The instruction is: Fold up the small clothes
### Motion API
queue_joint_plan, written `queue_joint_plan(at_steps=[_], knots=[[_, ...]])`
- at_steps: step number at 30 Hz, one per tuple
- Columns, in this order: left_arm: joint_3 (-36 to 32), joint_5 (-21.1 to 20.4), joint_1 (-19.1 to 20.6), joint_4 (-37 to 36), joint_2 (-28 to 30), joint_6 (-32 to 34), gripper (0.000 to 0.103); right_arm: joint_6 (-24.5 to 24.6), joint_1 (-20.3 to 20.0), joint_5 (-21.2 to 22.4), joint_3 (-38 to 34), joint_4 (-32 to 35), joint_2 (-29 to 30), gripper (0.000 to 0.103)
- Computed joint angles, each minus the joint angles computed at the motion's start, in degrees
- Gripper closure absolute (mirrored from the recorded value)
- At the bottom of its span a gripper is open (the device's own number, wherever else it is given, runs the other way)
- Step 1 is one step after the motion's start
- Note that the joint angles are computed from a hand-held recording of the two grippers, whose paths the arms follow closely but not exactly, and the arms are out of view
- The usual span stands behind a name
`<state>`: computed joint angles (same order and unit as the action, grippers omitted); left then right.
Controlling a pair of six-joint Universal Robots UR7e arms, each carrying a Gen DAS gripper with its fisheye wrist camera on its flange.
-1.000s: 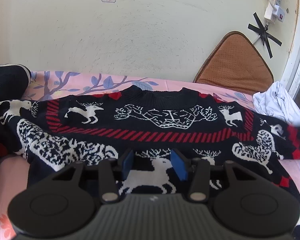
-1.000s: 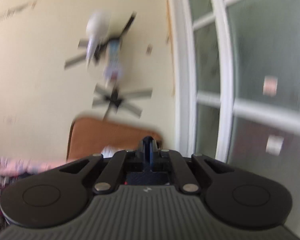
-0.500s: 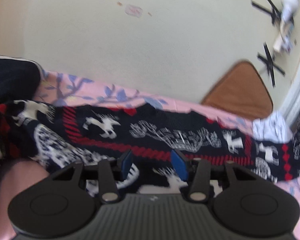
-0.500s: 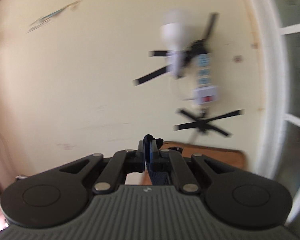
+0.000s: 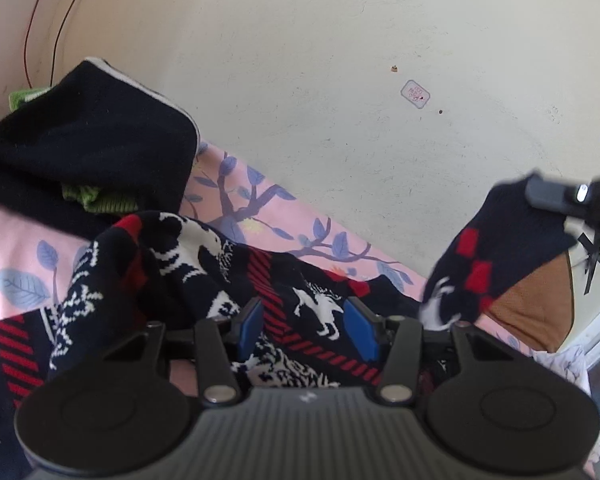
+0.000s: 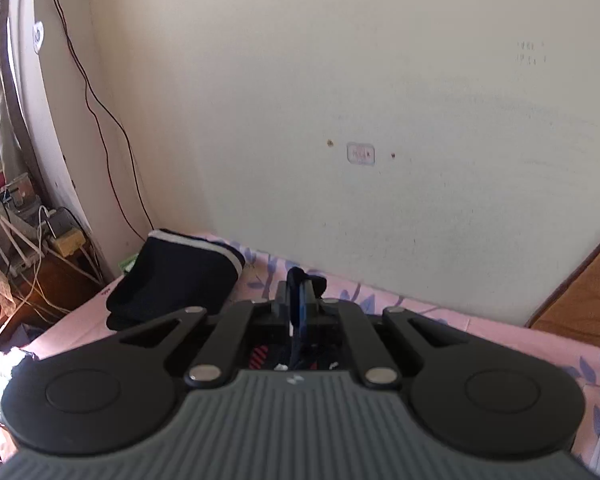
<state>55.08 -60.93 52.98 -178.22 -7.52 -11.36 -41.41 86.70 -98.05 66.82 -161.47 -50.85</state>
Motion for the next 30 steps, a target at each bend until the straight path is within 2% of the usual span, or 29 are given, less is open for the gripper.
queue_joint_plan(at_steps=[2, 7, 10, 13, 14, 15, 17, 20, 22, 25, 27, 28, 29, 30], knots=[[0.0, -1.1, 0.0, 0.5, 0.0, 0.0, 0.057, 1.8, -1.0, -0.6, 0.4, 0.0, -0.5, 0.096], [-0.5, -0.5, -0.7, 1.0, 0.7, 2.9, 0.057, 6.5, -5.8, -0.2, 6.9, -3.1, -6.7, 0.096], [-1.8, 0.7, -1.1, 2.8, 1.6, 4.3, 0.057, 5.3, -8.7, -4.1, 10.9, -8.2, -8.8, 0.096], [-3.0, 0.9, -1.3, 5.2, 2.3, 5.6, 0.057, 2.2, -10.9, -8.7, 12.3, -11.1, -9.2, 0.088], [-3.2, 1.2, -1.4, 5.5, 2.6, 6.4, 0.057, 1.1, -11.1, -10.6, 13.0, -14.1, -9.0, 0.07], [-3.5, 1.7, -1.5, 5.6, 2.9, 7.1, 0.056, 0.2, -11.4, -11.1, 14.6, -19.4, -9.0, 0.058], [-4.3, 3.0, -1.8, 6.1, 3.5, 8.4, 0.056, 0.9, -12.2, -6.5, 18.7, -24.3, -11.1, 0.058], [-5.5, 4.0, -1.9, 7.7, 4.3, 9.3, 0.055, 1.7, -12.9, 2.3, 23.8, -26.1, -13.3, 0.059], [-5.7, 4.5, -2.0, 7.7, 4.5, 9.9, 0.055, 0.4, -12.8, 4.2, 24.6, -25.9, -12.8, 0.06], [-5.5, 4.3, -2.0, 7.6, 4.3, 10.2, 0.055, -2.2, -12.4, 1.5, 23.1, -25.6, -9.8, 0.062], [-5.4, 4.0, -1.8, 7.7, 4.2, 10.1, 0.055, -4.1, -12.6, -3.6, 20.9, -25.6, -7.3, 0.064], [-5.4, 3.9, -1.8, 7.9, 4.1, 10.0, 0.055, -4.3, -13.3, -4.3, 20.7, -26.9, -6.9, 0.064], [-5.4, 3.9, -1.8, 7.8, 4.1, 10.1, 0.055, -3.5, -14.2, -2.9, 21.1, -27.5, -7.6, 0.064], [-5.5, 4.0, -1.9, 7.9, 4.2, 10.2, 0.055, -2.1, -14.4, -3.7, 21.1, -27.3, -8.2, 0.068]])
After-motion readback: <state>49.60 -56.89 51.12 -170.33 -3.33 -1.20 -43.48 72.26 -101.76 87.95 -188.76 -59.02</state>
